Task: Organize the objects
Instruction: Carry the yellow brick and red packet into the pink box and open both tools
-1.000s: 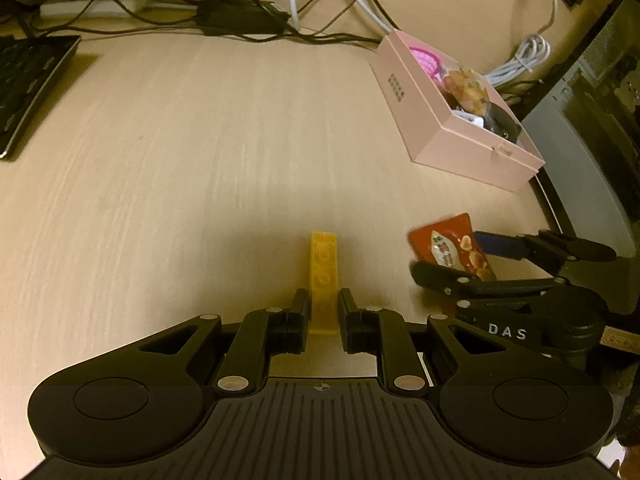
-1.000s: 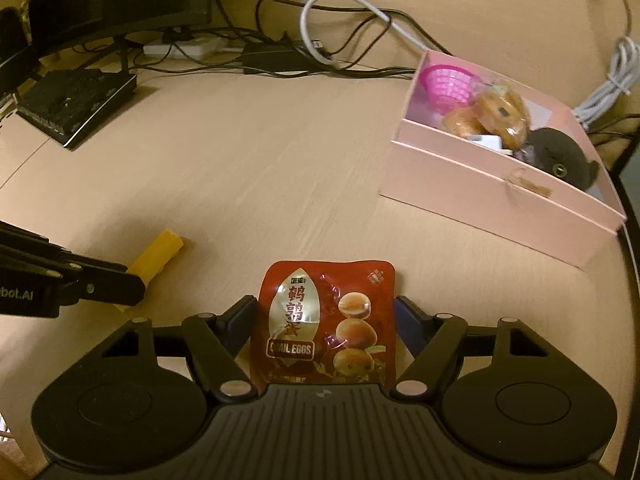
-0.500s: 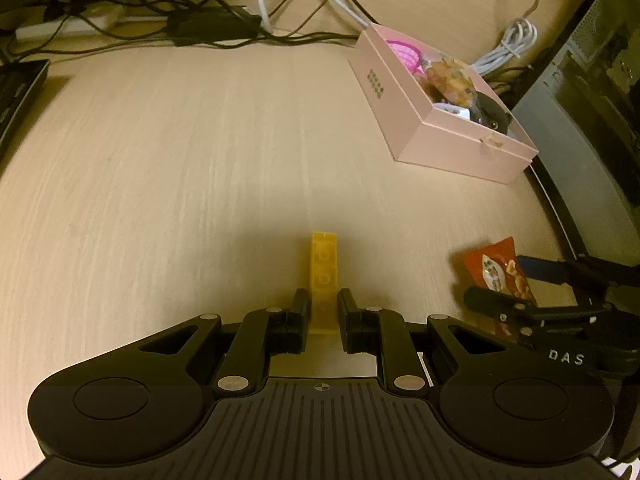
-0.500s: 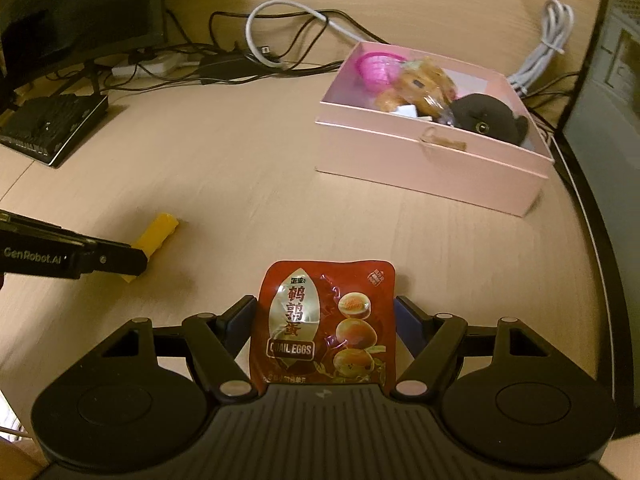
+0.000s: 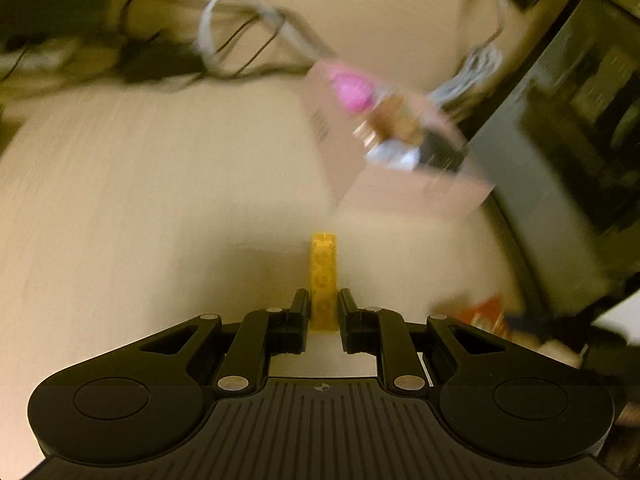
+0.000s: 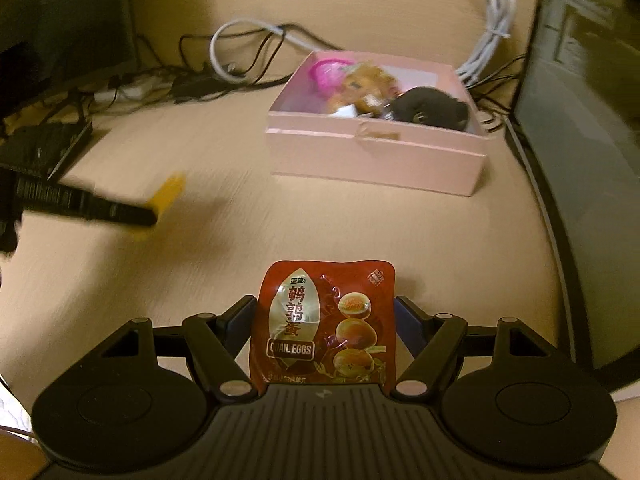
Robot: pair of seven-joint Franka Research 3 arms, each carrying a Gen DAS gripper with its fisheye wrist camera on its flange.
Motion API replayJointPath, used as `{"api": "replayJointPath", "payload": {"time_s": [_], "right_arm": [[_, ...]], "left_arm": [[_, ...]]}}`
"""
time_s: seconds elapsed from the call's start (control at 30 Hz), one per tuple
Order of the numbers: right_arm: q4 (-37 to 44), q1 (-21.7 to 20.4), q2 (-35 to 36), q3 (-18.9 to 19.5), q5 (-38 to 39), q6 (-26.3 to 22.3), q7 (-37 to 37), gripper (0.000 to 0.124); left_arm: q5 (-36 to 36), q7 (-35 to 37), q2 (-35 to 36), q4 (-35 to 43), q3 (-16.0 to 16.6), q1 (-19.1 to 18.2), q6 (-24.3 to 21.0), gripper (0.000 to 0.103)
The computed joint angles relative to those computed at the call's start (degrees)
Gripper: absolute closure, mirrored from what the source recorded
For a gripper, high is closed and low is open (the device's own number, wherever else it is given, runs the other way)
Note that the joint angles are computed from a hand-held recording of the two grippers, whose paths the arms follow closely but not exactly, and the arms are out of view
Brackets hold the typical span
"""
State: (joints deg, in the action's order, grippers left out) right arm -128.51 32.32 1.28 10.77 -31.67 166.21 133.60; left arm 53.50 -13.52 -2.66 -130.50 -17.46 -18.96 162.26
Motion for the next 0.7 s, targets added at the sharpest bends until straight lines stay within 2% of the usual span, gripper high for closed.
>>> {"api": "replayJointPath", "payload": {"time_s": [0.13, 0.23, 0.3, 0.33, 0.37, 0.47, 0.5, 0.6, 0.7], "right_arm": [[-1.58, -1.36, -1.75, -0.37, -1.45, 2.19, 2.62, 0.05], [-2.13, -2.91, -2.61, -0.01, -5.85, 2.88, 7.32, 0.05], [-2.56, -3.91, -3.18, 0.34, -8.41, 3.03, 10.04, 0.05], [-2.77, -4.33, -3.37, 0.53, -8.9, 3.11, 10.61, 0.05], [-3.09, -4.71, -3.64, 0.73, -9.4, 3.14, 11.22, 0.05], [-3.8, -5.62, -4.25, 1.18, -9.35, 2.97, 10.93, 0.05], [-4.05, -6.02, -4.47, 1.25, -9.5, 3.12, 10.83, 0.05], [-4.66, -7.22, -4.86, 1.29, -8.38, 4.34, 10.1, 0.05], [-3.73, -7.39, -3.64, 0.51, -0.67, 6.06, 3.93, 0.05]], "left_arm": [[2.71, 5.76, 5.57, 9.96, 1.37, 0.23, -0.21, 0.085], [5.7, 7.6, 12.64, 20.04, 3.8, -1.09, 0.58, 0.085], [8.83, 5.37, 18.31, 27.56, 6.66, -2.81, 2.11, 0.085], [9.16, 4.82, 21.15, 31.02, 7.81, -3.55, 2.98, 0.084], [6.88, 7.22, 24.68, 35.23, 7.99, -3.51, 3.17, 0.084], [2.32, 12.48, 30.12, 42.94, 8.95, -5.68, -2.96, 0.083], [2.46, 11.9, 30.34, 43.53, 10.15, -6.85, -3.87, 0.083], [6.54, 4.6, 27.11, 39.43, 14.71, -10.3, -1.92, 0.083], [12.33, -1.95, 21.15, 31.44, 15.6, -11.32, -1.95, 0.083]]}}
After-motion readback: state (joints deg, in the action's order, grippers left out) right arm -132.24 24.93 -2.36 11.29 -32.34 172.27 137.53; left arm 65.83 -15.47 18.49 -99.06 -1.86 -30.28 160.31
